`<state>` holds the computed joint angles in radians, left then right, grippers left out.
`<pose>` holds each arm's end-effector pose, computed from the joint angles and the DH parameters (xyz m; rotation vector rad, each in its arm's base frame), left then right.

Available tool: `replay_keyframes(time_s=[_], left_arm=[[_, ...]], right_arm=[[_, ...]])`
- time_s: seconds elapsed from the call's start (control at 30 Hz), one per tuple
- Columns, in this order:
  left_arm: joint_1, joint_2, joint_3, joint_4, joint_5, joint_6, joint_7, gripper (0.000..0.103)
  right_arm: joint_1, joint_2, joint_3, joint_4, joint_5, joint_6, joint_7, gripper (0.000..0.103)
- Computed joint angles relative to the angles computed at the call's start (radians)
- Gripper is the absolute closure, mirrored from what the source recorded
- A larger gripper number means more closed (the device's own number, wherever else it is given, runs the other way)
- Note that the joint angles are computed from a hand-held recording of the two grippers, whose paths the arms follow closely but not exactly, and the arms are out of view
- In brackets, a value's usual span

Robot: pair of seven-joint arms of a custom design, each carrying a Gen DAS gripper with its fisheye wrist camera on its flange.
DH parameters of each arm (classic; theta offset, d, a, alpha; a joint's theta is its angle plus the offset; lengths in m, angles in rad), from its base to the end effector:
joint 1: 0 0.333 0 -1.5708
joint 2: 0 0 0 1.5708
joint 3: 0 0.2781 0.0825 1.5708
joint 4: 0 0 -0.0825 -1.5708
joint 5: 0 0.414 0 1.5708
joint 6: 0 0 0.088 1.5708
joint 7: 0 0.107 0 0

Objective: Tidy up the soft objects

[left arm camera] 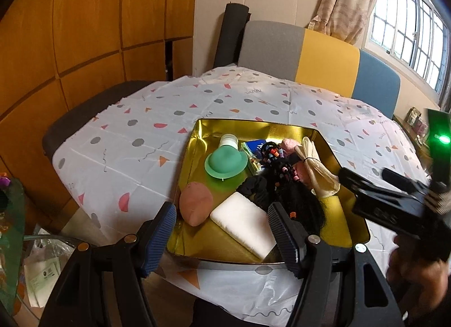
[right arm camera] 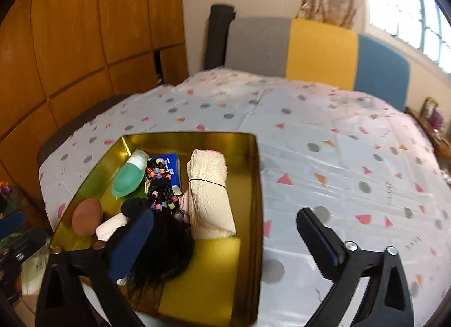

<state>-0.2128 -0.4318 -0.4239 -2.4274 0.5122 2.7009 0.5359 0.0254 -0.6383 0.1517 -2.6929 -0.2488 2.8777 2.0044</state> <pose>0.3966 -0.3227 0.4739 -1.7518 1.7923 -0.8460 0.4349 0.0916 0.4719 -1.6960 1.7549 -0.7725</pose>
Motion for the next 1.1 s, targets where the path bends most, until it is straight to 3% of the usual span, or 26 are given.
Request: replay_keyframes(time_s=[0.13, 0.43, 1.1], left_arm=[[0.022, -0.040, -0.038, -0.020, 0.043, 0.003, -0.066, 0.034], [0.008, -0.072, -0.054, -0.044, 0.068, -0.017, -0.103, 0.034], [0.011, -0.097, -0.066, -0.055, 0.094, -0.017, -0.135, 0.034]], right_arm=[[-0.044, -0.142, 0.074, -0.085, -0.020, -0.022, 0.104, 0.000], [-0.009, -0.316, 0.087, -0.174, -0.045, -0.085, 0.163, 0.000], [0.013, -0.355, 0.087, -0.189, -0.057, -0.096, 0.187, 0.000]])
